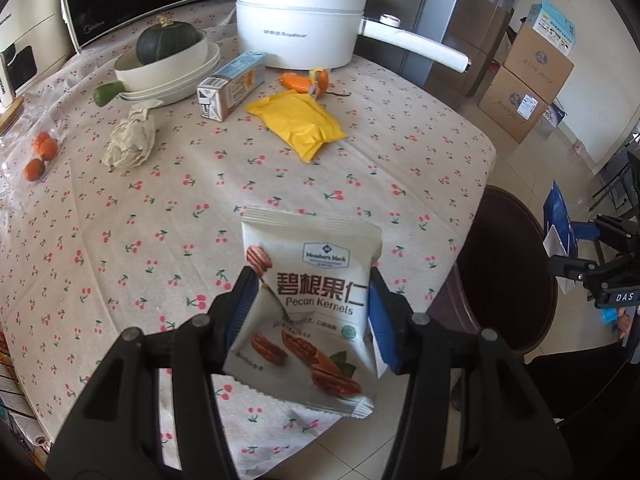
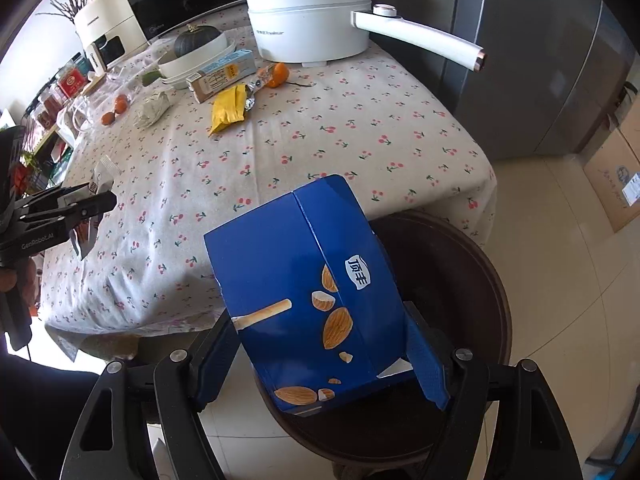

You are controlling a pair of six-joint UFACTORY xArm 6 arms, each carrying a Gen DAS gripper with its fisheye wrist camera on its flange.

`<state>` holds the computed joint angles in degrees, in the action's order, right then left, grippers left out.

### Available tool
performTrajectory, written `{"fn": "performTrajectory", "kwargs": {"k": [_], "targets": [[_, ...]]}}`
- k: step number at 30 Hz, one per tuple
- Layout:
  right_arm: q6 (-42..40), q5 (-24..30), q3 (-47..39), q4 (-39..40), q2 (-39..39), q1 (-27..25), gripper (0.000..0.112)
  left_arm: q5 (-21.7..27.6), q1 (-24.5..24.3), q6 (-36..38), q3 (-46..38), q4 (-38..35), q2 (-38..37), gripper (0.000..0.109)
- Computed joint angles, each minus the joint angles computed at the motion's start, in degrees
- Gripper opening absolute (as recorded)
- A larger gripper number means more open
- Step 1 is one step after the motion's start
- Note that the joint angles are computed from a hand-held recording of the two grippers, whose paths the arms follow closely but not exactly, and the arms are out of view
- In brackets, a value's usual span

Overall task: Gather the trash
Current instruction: 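Carry the pecan bag and blue box over the bin and open both tools, then grasp the crumpled tissue with the left tool while the right tool grasps the yellow packet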

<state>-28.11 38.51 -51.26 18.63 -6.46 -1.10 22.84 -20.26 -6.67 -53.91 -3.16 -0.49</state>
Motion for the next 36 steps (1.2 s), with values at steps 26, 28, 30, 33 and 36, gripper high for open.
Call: {"fn": "performTrajectory", "kwargs": {"k": [26,28,30,33,36], "targets": [[0.8,0.6,2.8,-3.3,-1.0,-10.7,0.088,0.6,-14.9,8.6,-14.0,-10.6,14.6,0.056],[0.7,0.6,2.8,-3.3,-1.0,-11.2,0.088,0.6,-15.2,9.2,-15.1,-11.3,15.7,0.057],[0.6,0.6,2.7,-3.1,-0.9,-11.8,0.088,0.1,-15.6,9.9,-15.8,-11.8,16.5,0.070],[0.4,0.7,2.5,-2.9,-0.8,-12.4,0.088,-1.5,-16.1,4.4,-16.2,-4.4,17.1,0.096],[0.6,0.7,2.6,-3.0,-1.0,-12.8,0.088,-2.0,-16.3,3.8,-16.4,-1.8,17.4,0.098]]}}
